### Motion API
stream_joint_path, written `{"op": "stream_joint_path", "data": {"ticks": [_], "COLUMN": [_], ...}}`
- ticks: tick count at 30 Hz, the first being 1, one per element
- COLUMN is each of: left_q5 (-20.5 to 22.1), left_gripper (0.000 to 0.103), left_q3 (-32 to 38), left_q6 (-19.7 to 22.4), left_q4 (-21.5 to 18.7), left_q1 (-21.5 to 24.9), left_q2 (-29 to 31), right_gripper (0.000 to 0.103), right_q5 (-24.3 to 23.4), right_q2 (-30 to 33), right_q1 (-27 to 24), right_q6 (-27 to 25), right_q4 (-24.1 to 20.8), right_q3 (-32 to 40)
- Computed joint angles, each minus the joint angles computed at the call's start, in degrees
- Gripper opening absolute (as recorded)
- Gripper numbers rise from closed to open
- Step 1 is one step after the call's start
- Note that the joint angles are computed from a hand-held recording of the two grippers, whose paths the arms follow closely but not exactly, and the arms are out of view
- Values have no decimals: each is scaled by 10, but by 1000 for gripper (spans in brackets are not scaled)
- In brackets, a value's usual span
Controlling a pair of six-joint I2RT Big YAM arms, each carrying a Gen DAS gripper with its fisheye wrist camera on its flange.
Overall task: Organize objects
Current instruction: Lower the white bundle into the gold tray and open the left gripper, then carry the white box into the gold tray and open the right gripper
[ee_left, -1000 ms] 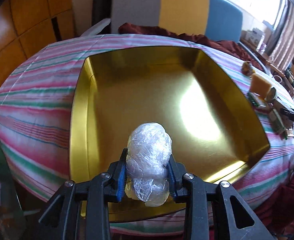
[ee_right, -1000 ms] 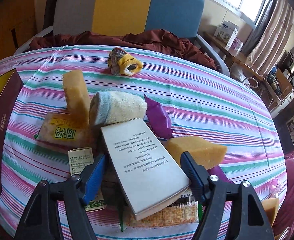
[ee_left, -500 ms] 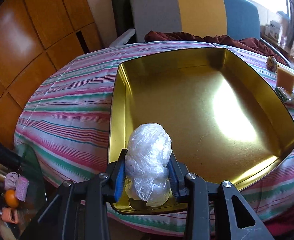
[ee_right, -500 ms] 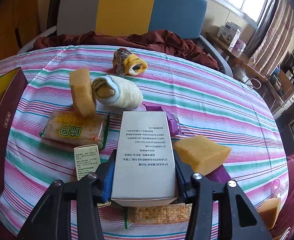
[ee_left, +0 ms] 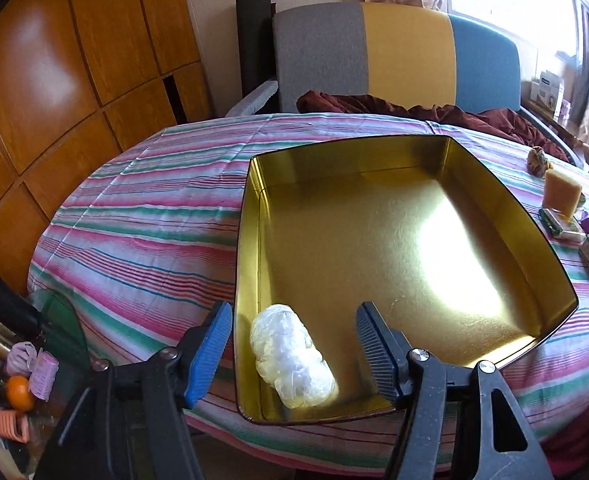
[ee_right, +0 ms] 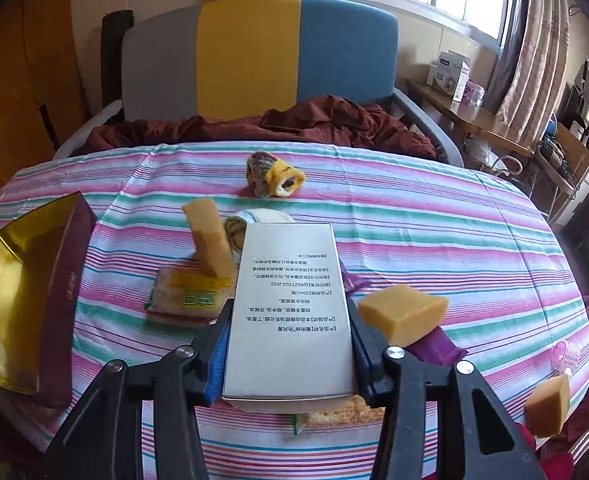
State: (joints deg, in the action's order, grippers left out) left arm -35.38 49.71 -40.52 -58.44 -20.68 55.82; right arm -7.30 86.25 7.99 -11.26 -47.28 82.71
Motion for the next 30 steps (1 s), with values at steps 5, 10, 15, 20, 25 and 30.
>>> {"op": "stream_joint_path", "data": {"ticks": [5,10,15,20,25,30], "left_q5": [1,4,11,20,26,39], "left_gripper": [66,66,66,66,66,66], "left_q3": [-11,-26,-39,-46,-51,-60], "left_q6": [-23,-44,-65,-77,-79,-74], "left_q4": [-12,-25,-37,-44,-46,-39], "left_q1": [3,10,20,27,41,63], "left_q2": [-29,-58,-87,-107,-125,-140], "right_gripper": [50,50,50,50,50,50], "right_q5": [-35,-72,-94,-101,-77,-77], "right_q2": [-21,-14,17,70,135,184], "right_q1": [44,110,184,245,297,327], "right_q6": [-3,-8,1,34,94,142], "right_q4": [-5,-30,-67,-98,-114,-125], "right_q3": [2,17,36,69,117,165]}}
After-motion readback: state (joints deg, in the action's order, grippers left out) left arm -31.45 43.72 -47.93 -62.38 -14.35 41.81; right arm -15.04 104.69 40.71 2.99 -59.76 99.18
